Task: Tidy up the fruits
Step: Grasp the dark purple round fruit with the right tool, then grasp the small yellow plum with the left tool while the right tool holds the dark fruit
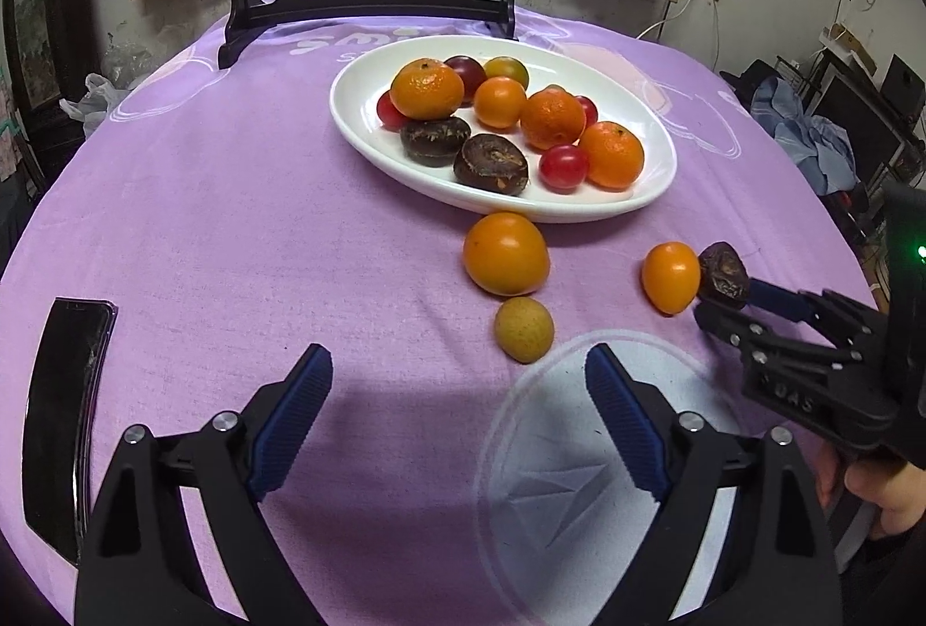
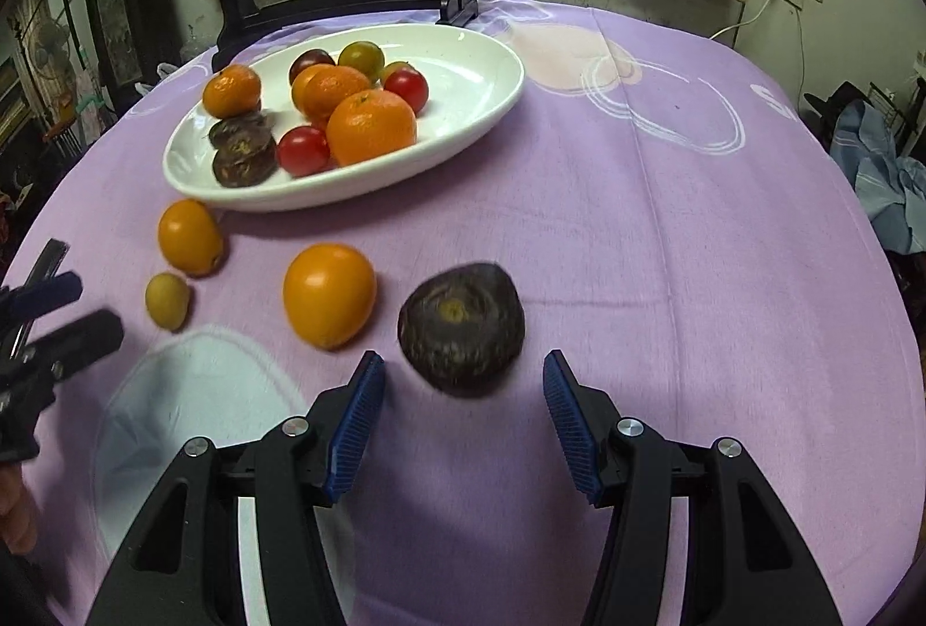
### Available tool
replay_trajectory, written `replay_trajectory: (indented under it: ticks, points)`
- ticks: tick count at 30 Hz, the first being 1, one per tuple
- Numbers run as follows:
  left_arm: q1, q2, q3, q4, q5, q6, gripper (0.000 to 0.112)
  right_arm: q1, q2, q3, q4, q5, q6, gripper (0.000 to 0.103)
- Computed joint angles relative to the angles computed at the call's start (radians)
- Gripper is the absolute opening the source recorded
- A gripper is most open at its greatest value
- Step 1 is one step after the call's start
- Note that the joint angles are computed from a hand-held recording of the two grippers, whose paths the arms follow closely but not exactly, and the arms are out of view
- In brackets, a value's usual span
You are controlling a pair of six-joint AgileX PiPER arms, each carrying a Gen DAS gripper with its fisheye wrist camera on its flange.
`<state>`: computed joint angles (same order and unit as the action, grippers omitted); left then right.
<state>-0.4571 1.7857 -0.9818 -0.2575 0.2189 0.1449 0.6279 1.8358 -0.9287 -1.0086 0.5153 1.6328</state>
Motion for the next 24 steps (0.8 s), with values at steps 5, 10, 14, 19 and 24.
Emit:
replay_trajectory:
  ticks: [5, 10, 14, 19, 24]
  points:
    - [0.001, 0.006, -0.005, -0.019, 0.011, 0.021, 0.087, -0.007, 0.025, -0.047, 0.02, 0.022, -0.025, 0.044]
    - [0.003, -0.004, 0.007, -0.066, -0.011, 0.064, 0.087, 0.011, -0.009, -0.024, 0.051, 0.023, -0.006, 0.044]
    - [-0.015, 0.009, 0.005, 0.014, -0.018, -0.007, 0.087, 0.057, -0.08, 0.045, 0.024, 0.016, 0.072, 0.044]
    - [-0.058, 0.027, 0.015, 0.286, -0.052, -0.267, 0.087, 0.12, -0.132, 0.134, -0.045, -0.022, 0.206, 0.044]
    - [-0.079, 0.041, 0.006, 0.245, -0.042, -0.235, 0.084, 0.111, -0.141, 0.176, -0.119, -0.075, 0.307, 0.044]
